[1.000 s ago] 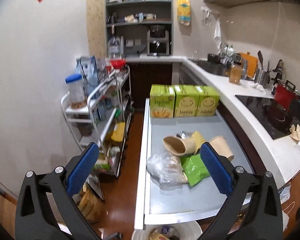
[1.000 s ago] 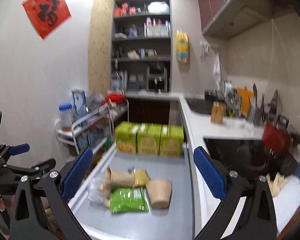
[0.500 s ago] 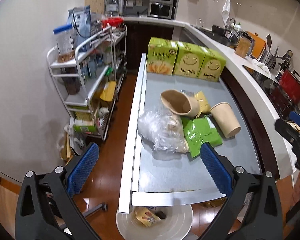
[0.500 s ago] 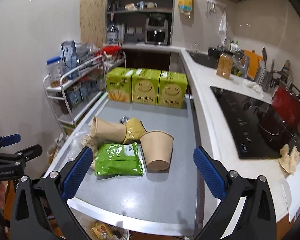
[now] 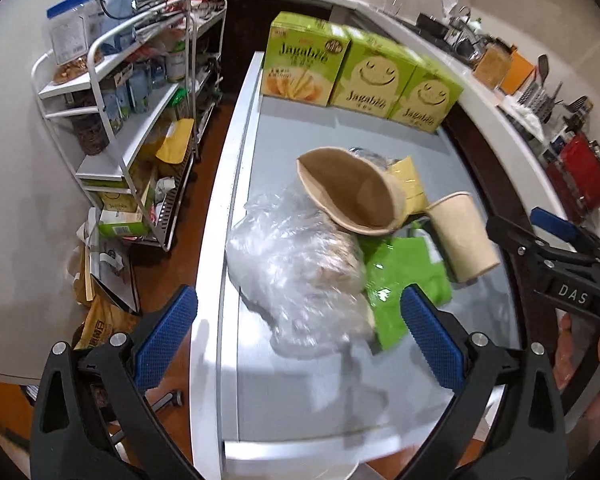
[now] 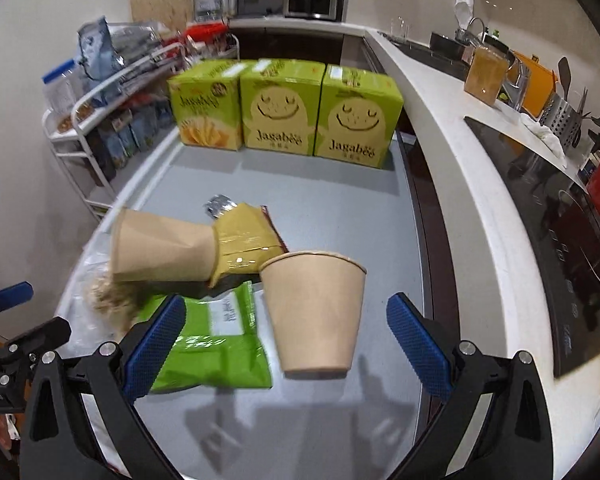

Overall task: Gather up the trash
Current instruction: 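Grasp the upright paper cup with the right tool while the left tool grasps the clear plastic bag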

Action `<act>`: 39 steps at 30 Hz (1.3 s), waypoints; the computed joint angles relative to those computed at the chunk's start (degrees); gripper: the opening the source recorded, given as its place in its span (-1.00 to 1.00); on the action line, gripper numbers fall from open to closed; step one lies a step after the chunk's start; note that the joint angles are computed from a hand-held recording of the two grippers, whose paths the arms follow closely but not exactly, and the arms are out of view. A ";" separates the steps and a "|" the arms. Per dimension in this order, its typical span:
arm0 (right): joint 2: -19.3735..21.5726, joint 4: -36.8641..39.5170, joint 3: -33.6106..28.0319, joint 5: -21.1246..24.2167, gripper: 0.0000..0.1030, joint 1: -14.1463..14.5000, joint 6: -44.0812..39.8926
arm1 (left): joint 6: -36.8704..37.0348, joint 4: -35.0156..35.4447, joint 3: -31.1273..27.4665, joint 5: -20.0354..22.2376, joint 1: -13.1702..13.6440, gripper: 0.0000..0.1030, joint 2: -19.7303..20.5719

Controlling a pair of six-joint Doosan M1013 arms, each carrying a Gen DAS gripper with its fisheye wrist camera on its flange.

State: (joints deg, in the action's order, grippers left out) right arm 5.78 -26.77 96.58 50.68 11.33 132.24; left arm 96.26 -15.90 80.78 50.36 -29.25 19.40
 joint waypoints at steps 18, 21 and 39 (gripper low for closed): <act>5.96 10.37 -3.02 3.09 0.91 -5.13 -7.05 | 10.01 -5.16 -4.64 2.83 -0.08 0.97 5.58; 5.40 16.29 -1.99 0.46 0.84 -6.45 -10.44 | 15.46 -8.64 -4.35 3.55 0.21 0.96 5.54; 3.69 19.31 -1.02 1.14 0.91 -6.24 -10.67 | 10.72 -17.07 -5.20 12.40 2.62 0.96 6.56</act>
